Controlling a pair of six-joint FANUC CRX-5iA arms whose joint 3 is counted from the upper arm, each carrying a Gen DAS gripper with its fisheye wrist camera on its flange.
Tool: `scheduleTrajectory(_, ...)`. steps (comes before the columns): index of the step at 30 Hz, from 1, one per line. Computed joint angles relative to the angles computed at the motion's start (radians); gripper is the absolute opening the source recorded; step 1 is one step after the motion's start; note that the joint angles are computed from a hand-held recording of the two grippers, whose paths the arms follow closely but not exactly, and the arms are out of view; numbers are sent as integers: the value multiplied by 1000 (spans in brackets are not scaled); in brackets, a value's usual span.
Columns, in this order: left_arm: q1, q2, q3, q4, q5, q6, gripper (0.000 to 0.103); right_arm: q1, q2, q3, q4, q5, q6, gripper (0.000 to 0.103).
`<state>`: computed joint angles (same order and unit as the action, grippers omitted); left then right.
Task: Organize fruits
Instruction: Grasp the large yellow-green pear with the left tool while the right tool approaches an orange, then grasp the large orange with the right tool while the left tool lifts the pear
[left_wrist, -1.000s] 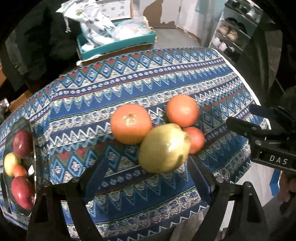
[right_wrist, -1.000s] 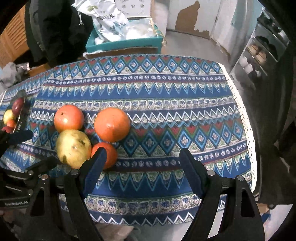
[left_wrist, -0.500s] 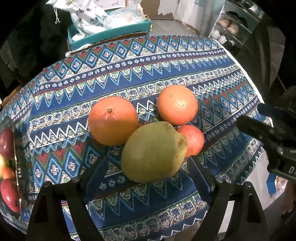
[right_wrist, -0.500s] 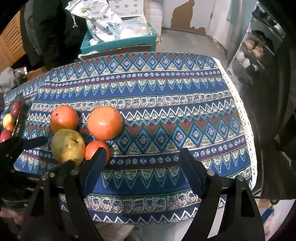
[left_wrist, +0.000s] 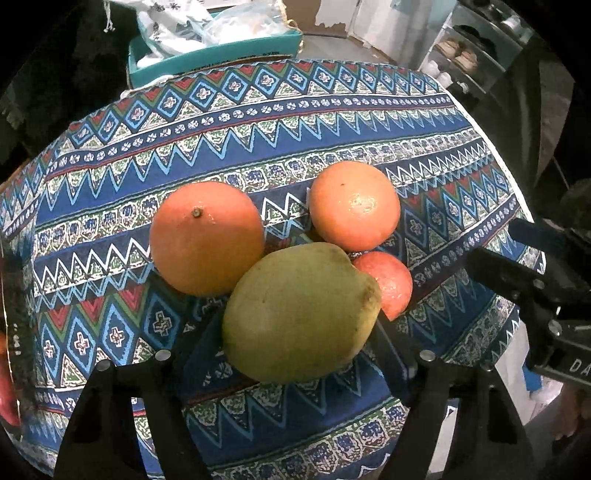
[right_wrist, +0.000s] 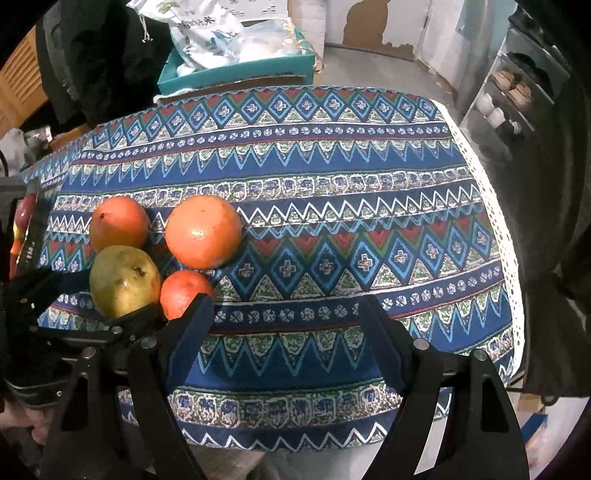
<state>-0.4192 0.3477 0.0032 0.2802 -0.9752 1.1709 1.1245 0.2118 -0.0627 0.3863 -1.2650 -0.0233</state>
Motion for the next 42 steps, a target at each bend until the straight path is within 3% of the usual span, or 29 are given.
scheduleTrajectory(21, 86, -103, -56, 39, 19, -36, 77, -65, 43, 16, 17, 176, 84, 80)
scheduleTrajectory(37, 125, -113, -88, 91, 24, -65, 77, -149, 147, 88, -98, 280, 200, 79)
scheduleTrajectory(40, 128, -114, -91, 96, 25, -69, 77, -156, 158, 92, -116, 301, 218, 69)
scheduleTrajectory(42, 129, -117, -94, 97, 26, -70, 77, -156, 156, 84, -110, 319, 209, 68)
